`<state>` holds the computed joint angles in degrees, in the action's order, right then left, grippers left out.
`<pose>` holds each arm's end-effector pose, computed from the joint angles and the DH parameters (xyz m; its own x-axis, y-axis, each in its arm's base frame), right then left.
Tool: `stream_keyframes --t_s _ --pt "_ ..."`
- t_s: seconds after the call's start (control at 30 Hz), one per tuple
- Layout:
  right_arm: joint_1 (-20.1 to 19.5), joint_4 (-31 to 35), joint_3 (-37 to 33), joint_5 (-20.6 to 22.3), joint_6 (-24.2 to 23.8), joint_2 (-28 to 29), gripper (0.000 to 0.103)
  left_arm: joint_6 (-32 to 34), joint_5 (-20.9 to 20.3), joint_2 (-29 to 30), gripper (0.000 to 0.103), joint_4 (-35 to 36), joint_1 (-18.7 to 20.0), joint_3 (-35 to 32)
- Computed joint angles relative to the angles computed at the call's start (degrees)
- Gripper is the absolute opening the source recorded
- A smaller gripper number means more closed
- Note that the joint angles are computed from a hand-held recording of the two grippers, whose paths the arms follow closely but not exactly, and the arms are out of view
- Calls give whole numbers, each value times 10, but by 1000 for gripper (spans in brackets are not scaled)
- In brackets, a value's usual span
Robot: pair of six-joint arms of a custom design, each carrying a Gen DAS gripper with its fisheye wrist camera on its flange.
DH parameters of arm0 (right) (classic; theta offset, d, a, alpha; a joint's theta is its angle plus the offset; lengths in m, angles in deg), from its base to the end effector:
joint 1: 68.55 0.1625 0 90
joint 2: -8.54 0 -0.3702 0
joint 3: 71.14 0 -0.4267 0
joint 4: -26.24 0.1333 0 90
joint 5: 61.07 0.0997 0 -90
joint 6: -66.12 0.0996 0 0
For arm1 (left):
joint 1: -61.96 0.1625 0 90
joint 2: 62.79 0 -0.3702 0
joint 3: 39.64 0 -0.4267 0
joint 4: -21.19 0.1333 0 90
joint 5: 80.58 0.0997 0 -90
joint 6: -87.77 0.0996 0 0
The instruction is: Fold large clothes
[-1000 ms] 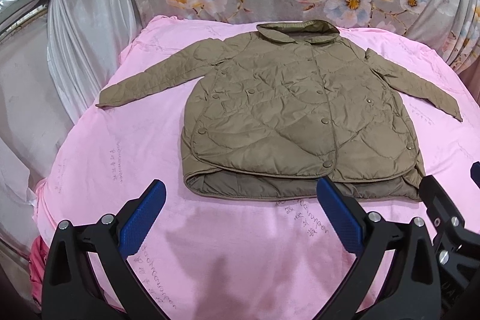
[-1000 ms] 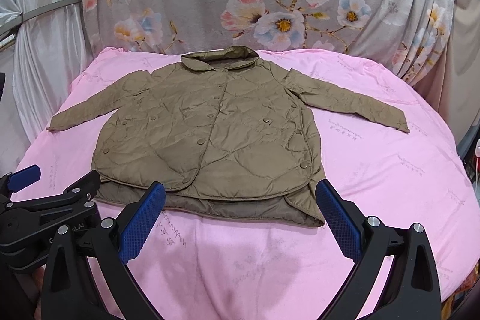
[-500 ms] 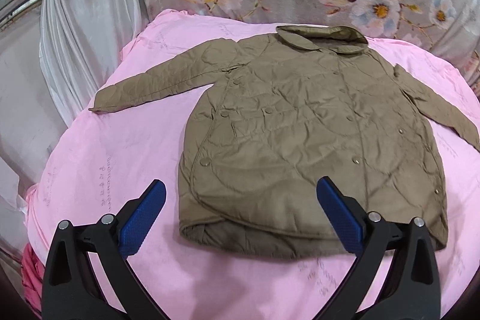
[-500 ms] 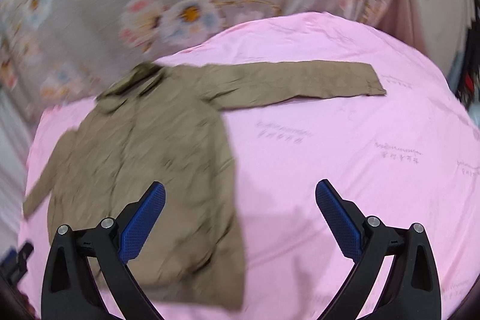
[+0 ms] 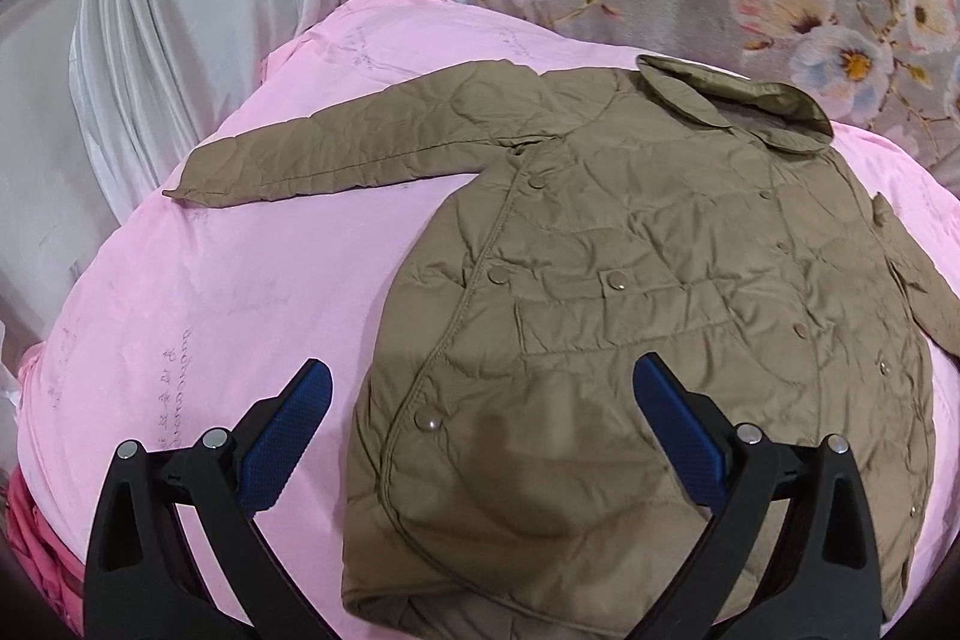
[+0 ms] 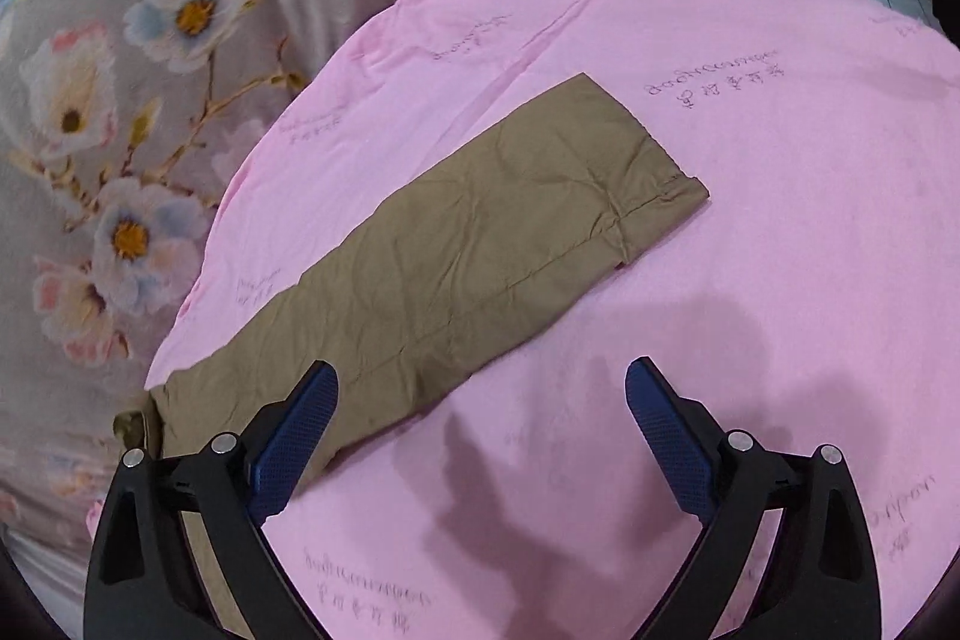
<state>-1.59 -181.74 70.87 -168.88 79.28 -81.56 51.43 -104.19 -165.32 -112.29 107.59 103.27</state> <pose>-0.0579 -0.3989 0.2495 -0.7104 0.6983 -0.0873 0.3291 0.2201 -0.9183 -0.0817 -0.4047 0.2130 -0.6723 -0.2259 -0.7050 0.3723 0.7199 -0.5857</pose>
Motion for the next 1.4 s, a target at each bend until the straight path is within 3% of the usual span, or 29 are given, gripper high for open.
stream_keyframes --t_s 0.07,0.17,0.2,0.23,0.27,0.3,0.33,0.4,0.47,0.57,0.63,0.73,0.83,1.03,1.13,1.27,1.4 --pt "-22 -5 -12 19 11 9 93 18 4 18 98 -28 11 -6" --pt "-31 -14 -36 12 14 32 82 36 8 42 98 -56 26 -17" --pt "-26 -19 -45 -4 8 41 69 42 7 50 98 -66 32 -20" --pt "-21 -15 -54 -17 4 46 43 45 7 53 98 -71 35 -22" --pt "-18 0 -65 -23 0 49 28 50 7 60 98 -79 40 -25" --pt "-18 11 -71 -23 3 49 7 52 7 65 98 -82 44 -28" --pt "-19 16 -76 -16 7 48 5 54 7 70 98 -85 48 -31" --pt "6 -15 -86 -31 -1 55 4 50 8 77 98 -77 54 -38" --pt "58 -54 -97 -58 -47 61 4 47 9 78 98 -72 57 -40" --pt "164 -95 -126 -87 -135 82 4 48 15 76 98 -73 58 -40" --pt "255 -110 -161 -104 -214 115 3 50 12 73 98 -74 60 -40" --pt "365 -102 -217 -115 -303 178 3 53 9 60 98 -73 56 -37" --pt "437 -53 -277 -103 -343 251 3 56 9 42 98 -69 51 -33" --pt "487 65 -373 -66 -339 395 6 63 4 13 98 -63 53 -30" --pt "481 119 -406 -49 -317 452 11 76 -5 10 98 -70 63 -33" --pt "475 159 -444 -59 -306 512 16 103 -27 18 98 -101 78 -41" --pt "464 155 -424 -34 -289 514 42 147 -91 41 98 -150 102 -61"
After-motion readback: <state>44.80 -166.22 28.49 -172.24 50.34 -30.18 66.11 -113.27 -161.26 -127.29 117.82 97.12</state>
